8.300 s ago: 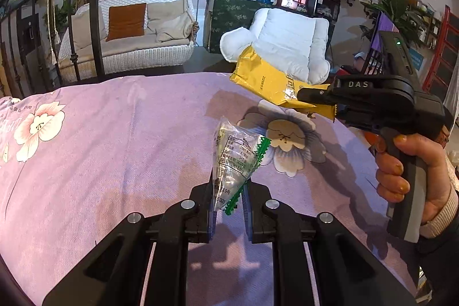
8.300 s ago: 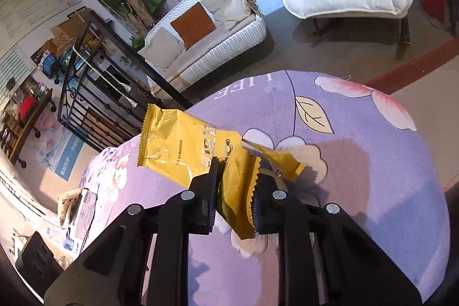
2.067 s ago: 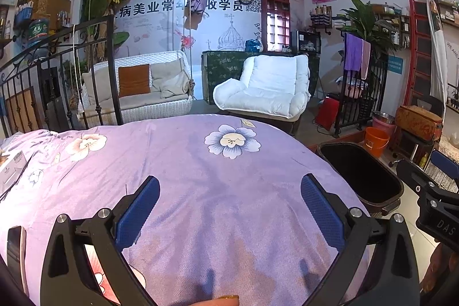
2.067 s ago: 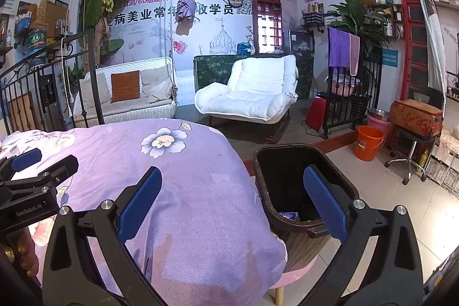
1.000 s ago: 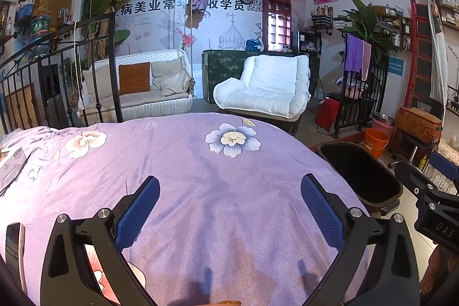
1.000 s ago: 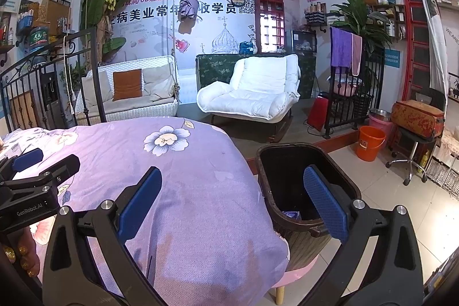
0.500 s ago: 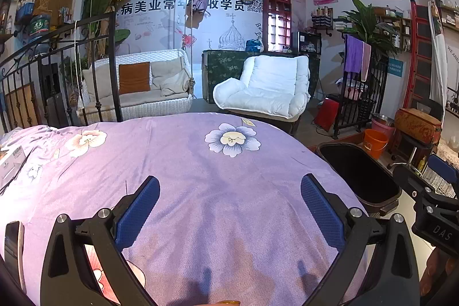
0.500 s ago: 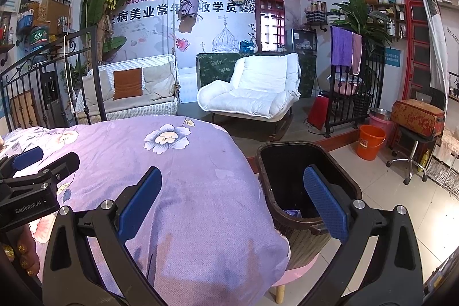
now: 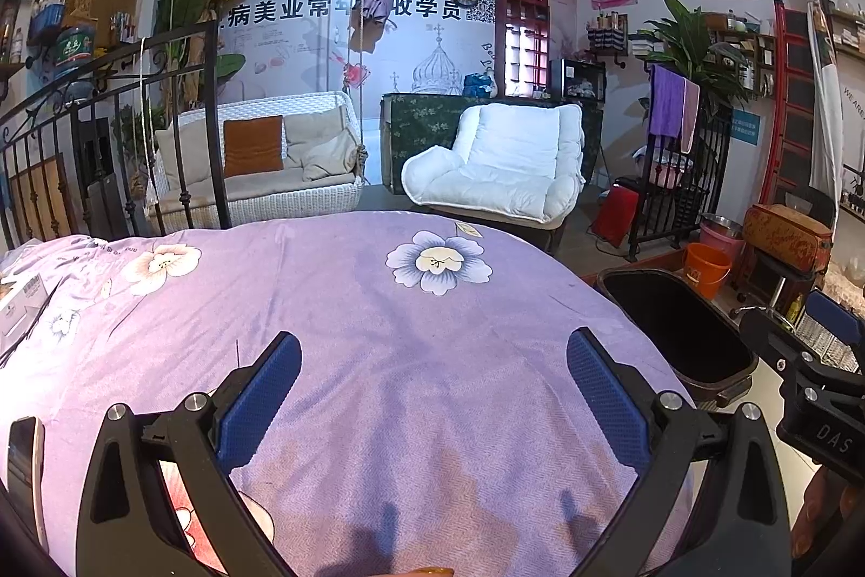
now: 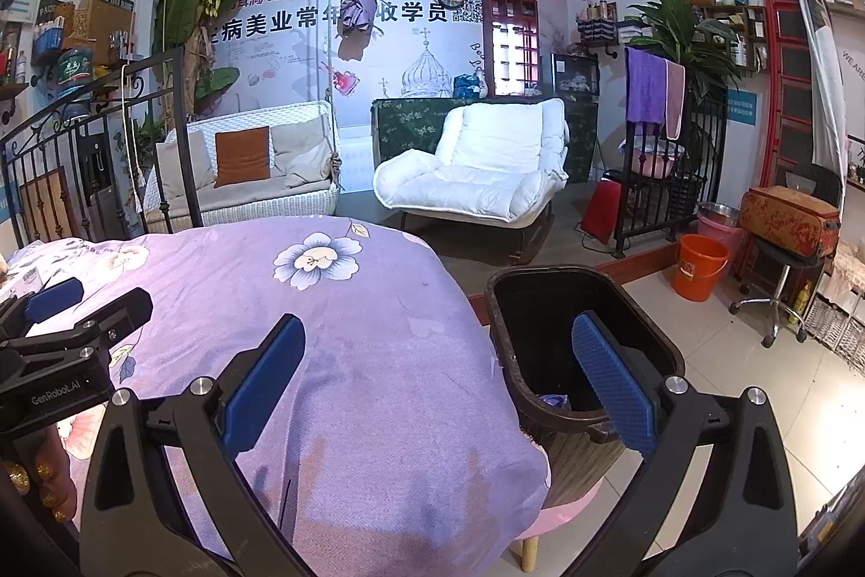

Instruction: Collect trash

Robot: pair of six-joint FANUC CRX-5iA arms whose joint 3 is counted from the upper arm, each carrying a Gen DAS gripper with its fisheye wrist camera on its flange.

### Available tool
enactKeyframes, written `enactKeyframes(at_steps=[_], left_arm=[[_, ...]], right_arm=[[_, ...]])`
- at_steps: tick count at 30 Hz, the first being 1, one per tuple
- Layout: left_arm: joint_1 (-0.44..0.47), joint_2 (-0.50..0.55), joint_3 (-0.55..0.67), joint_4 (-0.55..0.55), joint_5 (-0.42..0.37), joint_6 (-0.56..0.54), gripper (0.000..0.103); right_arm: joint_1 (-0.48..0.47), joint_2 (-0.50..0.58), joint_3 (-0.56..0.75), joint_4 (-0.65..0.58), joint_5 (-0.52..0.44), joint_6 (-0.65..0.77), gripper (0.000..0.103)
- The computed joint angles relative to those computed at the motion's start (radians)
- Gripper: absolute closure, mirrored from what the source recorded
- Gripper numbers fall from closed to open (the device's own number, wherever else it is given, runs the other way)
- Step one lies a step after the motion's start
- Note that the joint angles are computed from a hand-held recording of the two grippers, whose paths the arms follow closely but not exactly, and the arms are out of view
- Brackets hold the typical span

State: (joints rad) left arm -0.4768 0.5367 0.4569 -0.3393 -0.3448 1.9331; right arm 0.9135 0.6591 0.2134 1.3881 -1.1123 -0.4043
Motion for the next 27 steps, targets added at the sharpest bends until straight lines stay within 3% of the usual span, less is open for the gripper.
enactKeyframes(at_steps=[27], left_arm=[[-0.014,-0.006,0.001,-0.020,-0.013,0.028,0.005]], right_arm=[[0.000,0.002,0.009,-0.004,0.007,0.002,0.005]])
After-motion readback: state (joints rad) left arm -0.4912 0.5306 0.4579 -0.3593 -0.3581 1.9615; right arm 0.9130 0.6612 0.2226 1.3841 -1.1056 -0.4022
